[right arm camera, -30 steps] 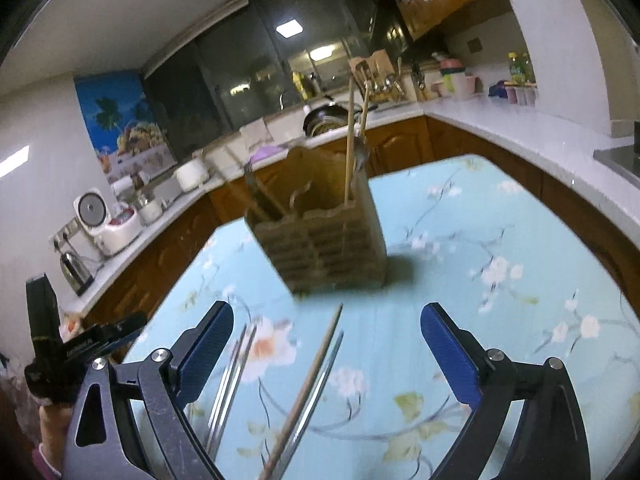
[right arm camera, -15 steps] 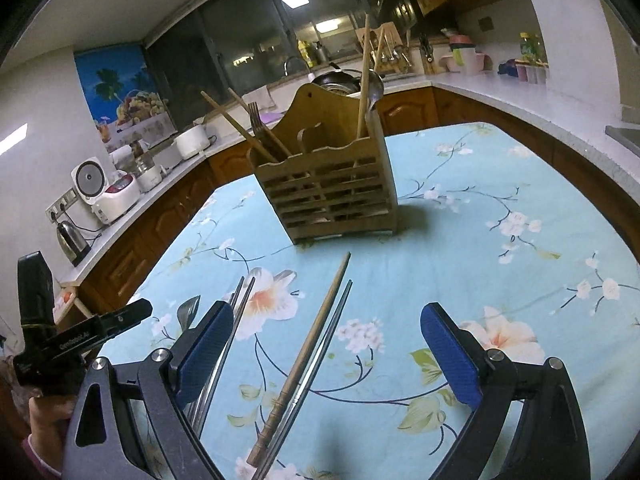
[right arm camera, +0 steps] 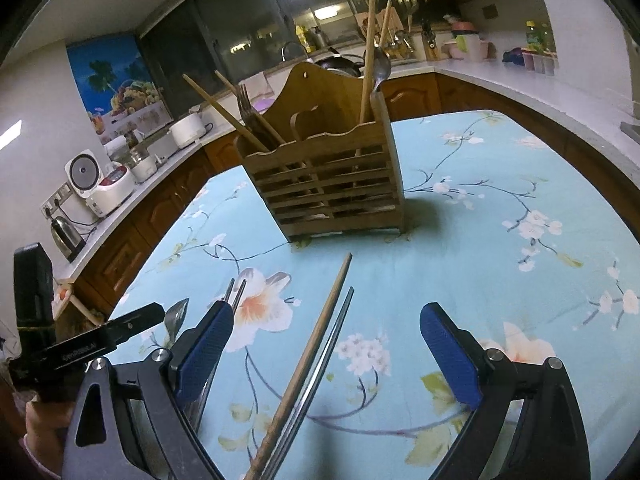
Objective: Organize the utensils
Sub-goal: 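Grasp a metal chopstick with the left tool while the right tool grasps a wooden chopstick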
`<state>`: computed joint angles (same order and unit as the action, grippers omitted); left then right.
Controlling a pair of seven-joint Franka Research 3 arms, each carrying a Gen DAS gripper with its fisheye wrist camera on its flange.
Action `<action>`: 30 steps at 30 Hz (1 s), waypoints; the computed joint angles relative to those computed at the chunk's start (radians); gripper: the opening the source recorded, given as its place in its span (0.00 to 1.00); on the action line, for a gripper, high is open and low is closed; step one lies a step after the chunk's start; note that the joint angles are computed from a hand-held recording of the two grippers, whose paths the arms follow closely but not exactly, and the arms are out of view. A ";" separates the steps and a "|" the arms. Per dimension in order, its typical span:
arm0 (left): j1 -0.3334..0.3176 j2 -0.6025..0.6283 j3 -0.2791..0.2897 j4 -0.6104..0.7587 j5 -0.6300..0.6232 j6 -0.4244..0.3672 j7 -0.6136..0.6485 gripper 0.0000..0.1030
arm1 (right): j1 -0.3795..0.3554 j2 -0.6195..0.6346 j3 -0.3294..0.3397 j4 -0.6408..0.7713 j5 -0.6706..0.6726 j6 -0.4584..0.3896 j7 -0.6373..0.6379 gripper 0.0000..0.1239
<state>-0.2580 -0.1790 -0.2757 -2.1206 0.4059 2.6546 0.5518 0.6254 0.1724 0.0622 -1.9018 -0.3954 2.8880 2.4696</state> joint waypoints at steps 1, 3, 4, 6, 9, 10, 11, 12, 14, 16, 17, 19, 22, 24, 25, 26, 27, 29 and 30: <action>-0.002 0.018 0.003 0.021 -0.004 -0.002 0.020 0.59 | -0.004 0.011 0.003 0.013 0.011 -0.003 -0.010 0.75; -0.005 0.046 0.007 0.048 -0.009 -0.004 0.051 0.52 | -0.012 0.034 0.011 0.046 0.045 -0.022 -0.049 0.69; -0.009 0.064 0.011 0.066 -0.021 -0.011 0.085 0.51 | -0.018 0.051 0.019 0.070 0.074 -0.040 -0.081 0.64; -0.012 0.111 0.013 0.114 -0.030 -0.034 0.116 0.44 | -0.025 0.083 0.029 0.117 0.130 -0.071 -0.141 0.57; -0.015 0.175 0.024 0.180 -0.079 -0.062 0.172 0.36 | -0.025 0.133 0.032 0.193 0.194 -0.122 -0.219 0.46; -0.015 0.205 0.026 0.214 -0.093 -0.080 0.193 0.35 | -0.022 0.151 0.030 0.221 0.207 -0.145 -0.241 0.45; -0.015 0.222 0.028 0.233 -0.101 -0.092 0.206 0.34 | -0.023 0.173 0.031 0.254 0.227 -0.173 -0.267 0.44; -0.016 0.247 0.030 0.262 -0.107 -0.106 0.221 0.32 | -0.022 0.191 0.030 0.279 0.245 -0.192 -0.284 0.44; -0.016 0.284 0.032 0.305 -0.126 -0.126 0.255 0.30 | -0.016 0.227 0.024 0.329 0.270 -0.233 -0.309 0.39; -0.019 0.325 0.033 0.356 -0.138 -0.160 0.287 0.25 | -0.008 0.265 0.015 0.383 0.284 -0.284 -0.330 0.36; -0.019 0.348 0.032 0.383 -0.151 -0.177 0.310 0.22 | -0.004 0.281 0.010 0.404 0.289 -0.303 -0.335 0.35; -0.022 0.391 0.032 0.432 -0.166 -0.213 0.345 0.18 | 0.004 0.309 0.002 0.442 0.294 -0.342 -0.345 0.30; -0.042 0.435 0.044 0.482 -0.126 -0.240 0.353 0.14 | 0.024 0.334 -0.015 0.469 0.278 -0.366 -0.359 0.27; -0.055 0.458 0.050 0.514 -0.103 -0.263 0.350 0.11 | 0.047 0.344 -0.034 0.492 0.239 -0.398 -0.355 0.26; -0.064 0.471 0.053 0.532 -0.085 -0.276 0.350 0.10 | 0.057 0.349 -0.042 0.502 0.220 -0.412 -0.350 0.24; -0.073 0.484 0.057 0.548 -0.063 -0.285 0.352 0.07 | 0.068 0.353 -0.052 0.512 0.197 -0.428 -0.344 0.18; -0.077 0.491 0.059 0.554 -0.052 -0.286 0.356 0.05 | 0.073 0.358 -0.058 0.521 0.180 -0.439 -0.340 0.14; -0.077 0.499 0.060 0.555 -0.050 -0.272 0.364 0.05 | 0.066 0.351 -0.053 0.509 0.179 -0.430 -0.337 0.08; -0.076 0.501 0.060 0.556 -0.054 -0.267 0.364 0.05 | 0.059 0.347 -0.048 0.504 0.186 -0.426 -0.339 0.08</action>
<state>-0.3335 0.3223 -0.2160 -1.5649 0.3521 2.3874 0.9162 0.6844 0.5194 0.0138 -1.3974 -0.2098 2.4621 2.1305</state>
